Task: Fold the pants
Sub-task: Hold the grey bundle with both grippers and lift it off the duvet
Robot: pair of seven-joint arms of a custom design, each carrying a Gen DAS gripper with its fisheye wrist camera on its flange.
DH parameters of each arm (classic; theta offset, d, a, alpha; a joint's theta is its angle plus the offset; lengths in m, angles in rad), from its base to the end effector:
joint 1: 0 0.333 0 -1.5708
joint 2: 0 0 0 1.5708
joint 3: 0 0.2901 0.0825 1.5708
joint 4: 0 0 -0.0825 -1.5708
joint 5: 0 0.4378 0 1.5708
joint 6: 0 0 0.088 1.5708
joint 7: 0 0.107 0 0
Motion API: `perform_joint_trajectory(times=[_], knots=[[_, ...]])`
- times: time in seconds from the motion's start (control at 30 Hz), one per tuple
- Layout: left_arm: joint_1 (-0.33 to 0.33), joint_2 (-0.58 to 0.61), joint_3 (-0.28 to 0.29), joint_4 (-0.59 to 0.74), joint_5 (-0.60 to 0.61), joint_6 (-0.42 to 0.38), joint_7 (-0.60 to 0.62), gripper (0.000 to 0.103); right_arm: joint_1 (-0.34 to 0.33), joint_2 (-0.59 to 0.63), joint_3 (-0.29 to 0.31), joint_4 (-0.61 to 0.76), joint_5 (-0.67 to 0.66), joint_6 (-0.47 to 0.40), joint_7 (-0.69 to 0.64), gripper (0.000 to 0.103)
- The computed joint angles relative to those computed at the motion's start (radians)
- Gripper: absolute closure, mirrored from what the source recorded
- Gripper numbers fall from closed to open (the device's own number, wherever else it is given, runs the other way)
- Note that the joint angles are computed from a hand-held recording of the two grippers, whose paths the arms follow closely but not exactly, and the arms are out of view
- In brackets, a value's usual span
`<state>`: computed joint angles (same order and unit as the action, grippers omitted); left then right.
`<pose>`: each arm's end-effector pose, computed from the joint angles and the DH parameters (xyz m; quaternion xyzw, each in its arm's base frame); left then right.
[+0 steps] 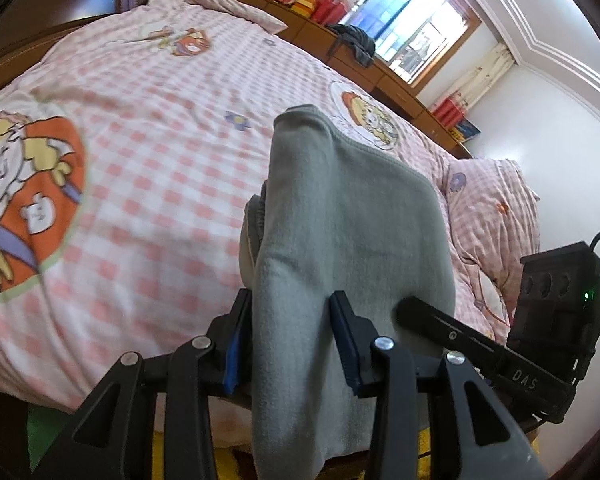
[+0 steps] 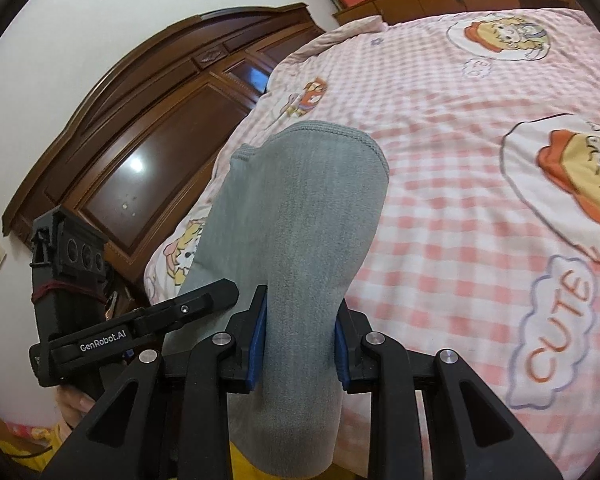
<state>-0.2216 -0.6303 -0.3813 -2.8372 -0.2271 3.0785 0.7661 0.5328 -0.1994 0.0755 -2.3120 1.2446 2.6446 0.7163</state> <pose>0.3771 -0.2207 0.4061 -0.7562 0.5059 -0.4039 0.0953 0.4752 0.3010 0.4158 -0.7629 0.4622 0.0730 0.4462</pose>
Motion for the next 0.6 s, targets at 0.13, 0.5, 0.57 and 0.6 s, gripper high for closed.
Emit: perform_joint_trajectory(times=[0.13,0.5,0.57,0.6], knots=[[0.021,0.076,-0.027,0.074,0.02,0.005,0.001,0.062,-0.02,-0.025,-0.021,-0.021,-0.009,-0.007,-0.011,0.074],[0.125,0.327,-0.156,0.303,0.153,0.016,-0.076,0.063,-0.082,-0.052,-0.081,-0.069,-0.045,-0.008,-0.021,0.074],[0.146,0.381,-0.174,0.348,0.203,0.02,-0.104,0.063,-0.098,-0.047,-0.093,-0.072,-0.052,-0.011,-0.025,0.074],[0.168,0.414,-0.194,0.376,0.241,0.021,-0.126,0.063,-0.105,-0.043,-0.096,-0.069,-0.055,-0.012,-0.026,0.074]])
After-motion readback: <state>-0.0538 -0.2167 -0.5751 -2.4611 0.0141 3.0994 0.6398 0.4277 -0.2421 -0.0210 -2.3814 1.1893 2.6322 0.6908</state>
